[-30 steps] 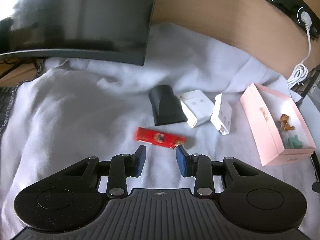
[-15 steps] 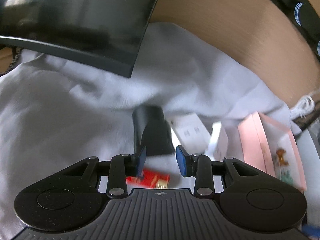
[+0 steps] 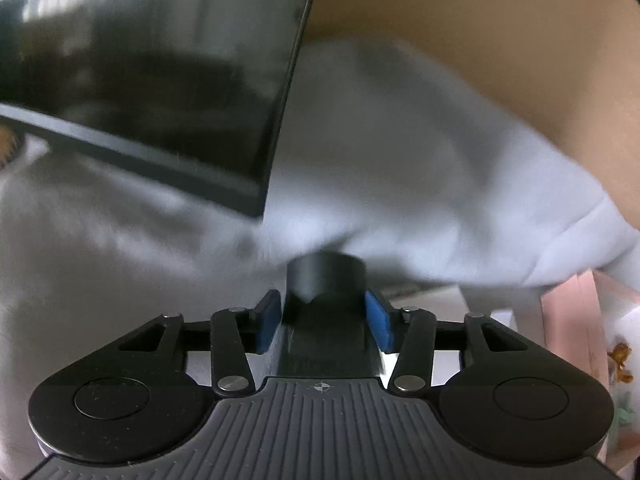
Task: Organize rigid objects
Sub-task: 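Grasp the black hair-dryer nozzle with the left gripper and lift it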
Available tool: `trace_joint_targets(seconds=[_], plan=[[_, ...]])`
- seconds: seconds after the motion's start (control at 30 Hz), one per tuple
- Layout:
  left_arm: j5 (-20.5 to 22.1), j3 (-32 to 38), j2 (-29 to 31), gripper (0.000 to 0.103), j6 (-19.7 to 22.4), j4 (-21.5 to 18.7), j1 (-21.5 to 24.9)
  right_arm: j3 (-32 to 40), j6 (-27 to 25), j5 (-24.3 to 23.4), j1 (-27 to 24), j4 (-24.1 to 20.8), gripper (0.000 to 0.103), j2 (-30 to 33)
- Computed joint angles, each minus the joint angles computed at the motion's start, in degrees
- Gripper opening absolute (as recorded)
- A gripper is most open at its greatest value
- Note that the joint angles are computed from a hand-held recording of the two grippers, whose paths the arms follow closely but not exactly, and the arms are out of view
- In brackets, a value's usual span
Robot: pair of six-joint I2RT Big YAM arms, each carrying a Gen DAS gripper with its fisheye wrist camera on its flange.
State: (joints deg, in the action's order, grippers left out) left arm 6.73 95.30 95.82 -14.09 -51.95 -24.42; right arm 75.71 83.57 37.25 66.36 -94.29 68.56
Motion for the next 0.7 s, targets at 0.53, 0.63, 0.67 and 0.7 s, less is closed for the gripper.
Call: trace_joint_targets(seconds=[0.53,0.63,0.67,0.7], plan=[[5.75,-15.83,-15.06,0.052,8.35,7.94,2.97,-0.14,-5.68,0.84,0.07,2.45,0.07,0.45],[8.88,-19.51,-20.15,0.052,7.79,6.98,4.94,-0.61,-10.02,0.21,-1.24,5.99,0.07,0.22],[9.67,-20.17,-21.63,0.052,7.77,6.06,5.7,-0.65,-11.66,0.15,-1.64,7.07,0.07,0.29],[10.05,-20.94,-22.95,0.052,7.7,5.3,6.16,-0.48,-14.13,0.2,-2.3,8.47,0.07,0.49]])
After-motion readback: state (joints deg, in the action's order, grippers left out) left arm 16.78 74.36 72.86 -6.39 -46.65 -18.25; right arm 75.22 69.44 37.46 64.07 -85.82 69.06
